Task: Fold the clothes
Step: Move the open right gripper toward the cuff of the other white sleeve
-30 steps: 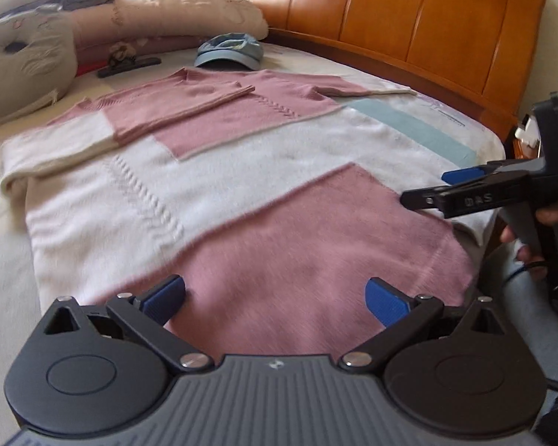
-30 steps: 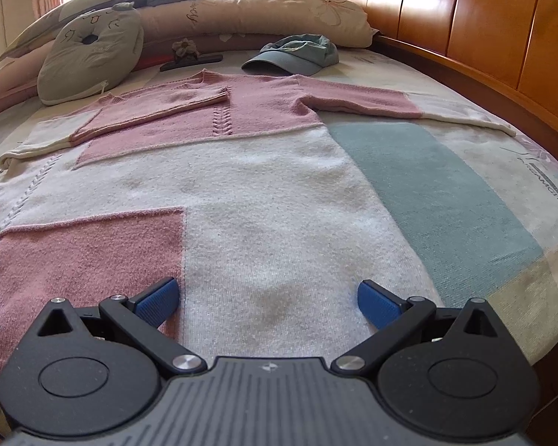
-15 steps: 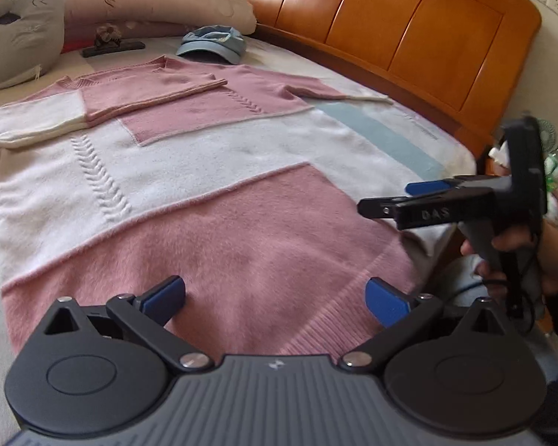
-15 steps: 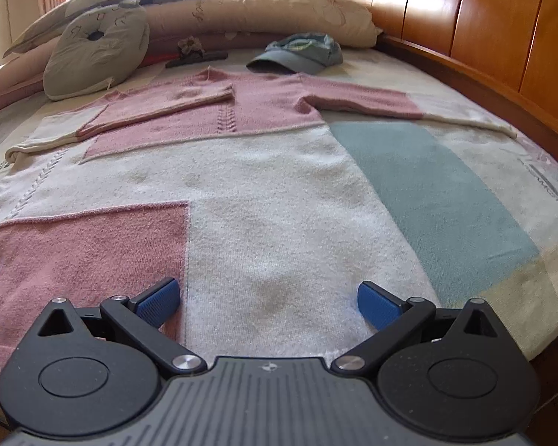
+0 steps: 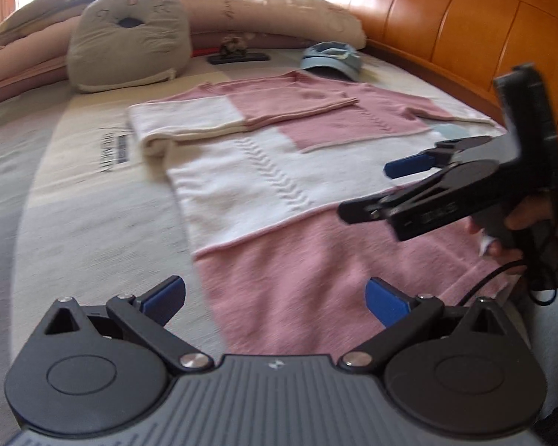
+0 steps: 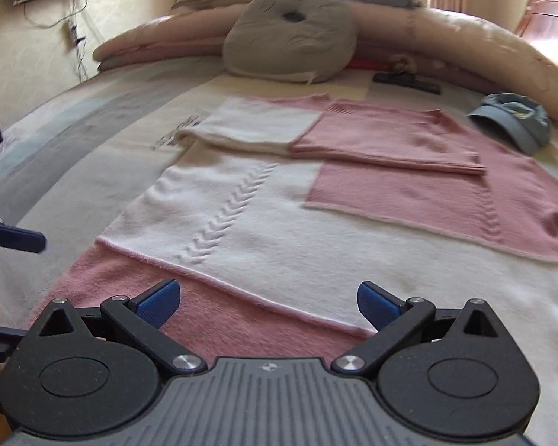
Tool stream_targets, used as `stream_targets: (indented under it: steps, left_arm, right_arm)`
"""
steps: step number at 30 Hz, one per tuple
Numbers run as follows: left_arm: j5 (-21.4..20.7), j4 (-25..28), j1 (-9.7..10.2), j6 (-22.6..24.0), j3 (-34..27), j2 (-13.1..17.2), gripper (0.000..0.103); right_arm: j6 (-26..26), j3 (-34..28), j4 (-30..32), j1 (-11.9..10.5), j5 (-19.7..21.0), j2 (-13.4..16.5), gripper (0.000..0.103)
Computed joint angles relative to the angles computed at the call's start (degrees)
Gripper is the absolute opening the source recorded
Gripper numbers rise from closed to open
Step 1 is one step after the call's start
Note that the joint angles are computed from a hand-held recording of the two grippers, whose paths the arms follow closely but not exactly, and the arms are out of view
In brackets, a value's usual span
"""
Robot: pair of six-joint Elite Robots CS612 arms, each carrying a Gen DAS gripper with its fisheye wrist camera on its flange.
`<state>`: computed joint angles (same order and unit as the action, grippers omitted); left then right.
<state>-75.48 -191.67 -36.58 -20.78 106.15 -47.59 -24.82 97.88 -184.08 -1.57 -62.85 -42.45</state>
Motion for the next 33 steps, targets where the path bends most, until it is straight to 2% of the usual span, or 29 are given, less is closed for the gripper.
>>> stream_targets:
  steps: [2, 3, 7, 11, 14, 18, 21, 22, 23, 25, 29, 31, 33]
  left_arm:
    - [0.47, 0.43, -0.05, -0.25, 0.20, -0.18, 0.102]
    - [0.55, 0.60, -0.03, -0.27, 0.09, -0.13, 0.102]
    - [0.07, 0.64, 0.07, 0.51, -0.83, 0.43, 0.102]
    - [-2.35, -0.66, 0.04, 2.62, -2.71, 1.70, 0.102]
    - [-4.61, -1.45, -0.15, 4.04, -4.19, 2.66, 0.102]
    - [-6.69, -1.98, -0.43, 4.93, -5.39, 3.50, 0.102]
    - [-7.47, -1.66, -0.50, 5.09, -5.66, 3.63, 0.102]
    - [-7.49, -1.54, -0.50, 5.10, -5.59, 3.61, 0.102]
    - [-7.40, -1.41, -0.47, 4.98, -5.47, 3.57, 0.102]
    - [-7.09, -1.10, -0.31, 4.37, -5.16, 3.48, 0.102]
    - [-6.03, -1.27, -0.10, 3.52, -5.16, 3.54, 0.102]
    - [-6.09, -1.88, -0.12, 3.70, -5.67, 3.73, 0.102]
    - [-6.73, -2.83, -0.18, 4.18, -6.30, 4.02, 0.102]
  right_arm:
    - [-1.69, -0.26, 0.10, 0.53, -1.63, 0.72, 0.103]
    - [-2.22, 0.43, -2.37, 0.29, -1.14, 0.97, 0.103]
    - [-5.52, 4.48, -3.15, -1.25, -1.15, -1.05, 0.103]
    - [-4.72, 9.01, -3.89, -3.88, 0.70, -3.31, 0.103]
    - [-9.10, 11.87, -6.61, -4.24, -1.88, -4.44, 0.103]
    - [-7.14, 13.08, -9.87, -4.91, -3.68, -5.17, 0.103]
    - [-2.90, 12.01, -10.04, -5.62, -6.45, -4.81, 0.103]
    - [-0.95, 11.44, -8.02, -5.99, -7.02, -4.77, 0.103]
    - [1.00, 11.09, -5.97, -6.49, -7.14, -4.80, 0.103]
    - [3.68, 11.79, -6.60, -8.06, -5.23, -4.72, 0.103]
    - [5.24, 13.96, -8.17, -9.81, -5.98, -5.51, 0.103]
    - [6.71, 13.66, -6.47, -9.63, -6.79, -6.12, 0.103]
    - [7.19, 13.04, -8.91, -9.05, -7.99, -5.75, 0.103]
